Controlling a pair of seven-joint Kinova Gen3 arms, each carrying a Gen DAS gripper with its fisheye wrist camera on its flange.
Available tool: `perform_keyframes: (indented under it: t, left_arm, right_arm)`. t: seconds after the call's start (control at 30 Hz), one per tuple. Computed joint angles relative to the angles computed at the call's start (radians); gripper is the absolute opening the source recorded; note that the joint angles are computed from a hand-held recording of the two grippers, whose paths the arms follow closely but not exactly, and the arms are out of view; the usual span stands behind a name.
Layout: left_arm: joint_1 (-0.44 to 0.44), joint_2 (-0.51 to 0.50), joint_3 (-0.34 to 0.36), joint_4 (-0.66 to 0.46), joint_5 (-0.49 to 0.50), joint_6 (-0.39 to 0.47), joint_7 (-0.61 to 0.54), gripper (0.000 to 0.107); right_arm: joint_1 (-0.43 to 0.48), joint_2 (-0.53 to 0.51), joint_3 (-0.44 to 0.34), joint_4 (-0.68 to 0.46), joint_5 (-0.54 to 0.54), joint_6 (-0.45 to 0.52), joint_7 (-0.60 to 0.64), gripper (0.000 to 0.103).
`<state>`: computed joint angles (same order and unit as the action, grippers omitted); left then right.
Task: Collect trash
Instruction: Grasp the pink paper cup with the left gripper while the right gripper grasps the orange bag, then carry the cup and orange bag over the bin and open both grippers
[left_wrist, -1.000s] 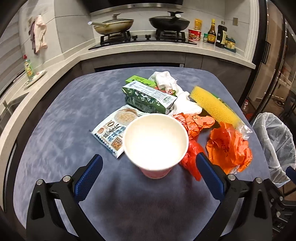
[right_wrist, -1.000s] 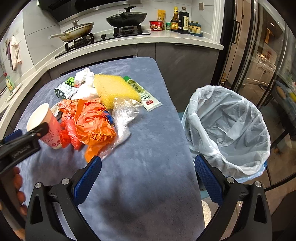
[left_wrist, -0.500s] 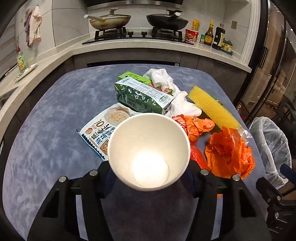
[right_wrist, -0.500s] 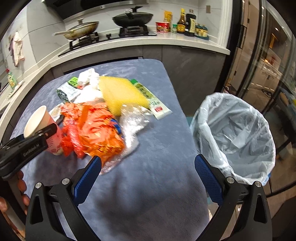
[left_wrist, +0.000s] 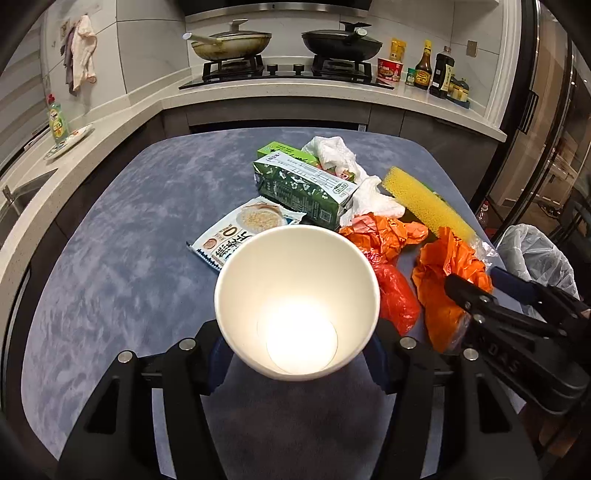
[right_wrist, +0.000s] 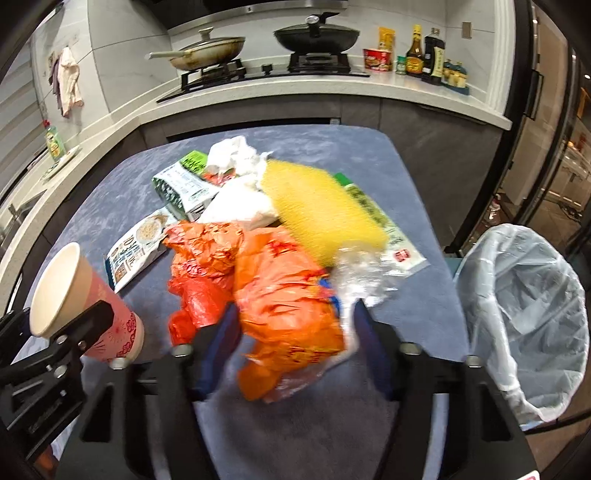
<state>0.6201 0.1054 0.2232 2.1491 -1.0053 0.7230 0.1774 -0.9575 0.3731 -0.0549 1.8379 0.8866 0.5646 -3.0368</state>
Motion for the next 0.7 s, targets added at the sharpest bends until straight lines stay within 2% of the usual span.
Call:
perform_keyframes:
  t: [0.07, 0.13, 0.27, 0.4, 0.5, 0.7]
  left_arm:
    - [0.004, -0.006, 0.004, 0.001, 0.009, 0.011, -0.002, 0.057]
    - [0.01, -0.01, 0.012, 0.001, 0.012, 0.024, 0.002, 0.057]
    - [0.02, -0.021, 0.026, -0.003, 0.029, 0.047, -0.001, 0.057]
    - [0.041, -0.034, 0.052, -0.022, 0.038, 0.075, -0.005, 0.057]
    - [0.055, -0.044, 0.069, -0.041, 0.044, 0.07, -0.022, 0.057]
    - [0.08, -0.033, 0.09, -0.097, 0.042, 0.029, -0.064, 0.057]
  right_arm:
    - [-0.004, -0.007, 0.001, 0.009, 0.011, -0.019, -0.006, 0.044]
    - [-0.01, -0.029, 0.002, 0.032, 0.034, -0.045, -0.024, 0.041]
    - [-0.03, -0.104, -0.006, 0.095, 0.117, -0.062, -0.115, 0.041]
    - [-0.006, -0.192, -0.044, 0.162, 0.177, -0.071, -0.203, 0.041]
    - [0.009, -0.262, -0.077, 0.211, 0.216, -0.027, -0.265, 0.041]
    - [0.084, -0.363, -0.138, 0.295, 0.212, 0.065, -0.332, 0.041]
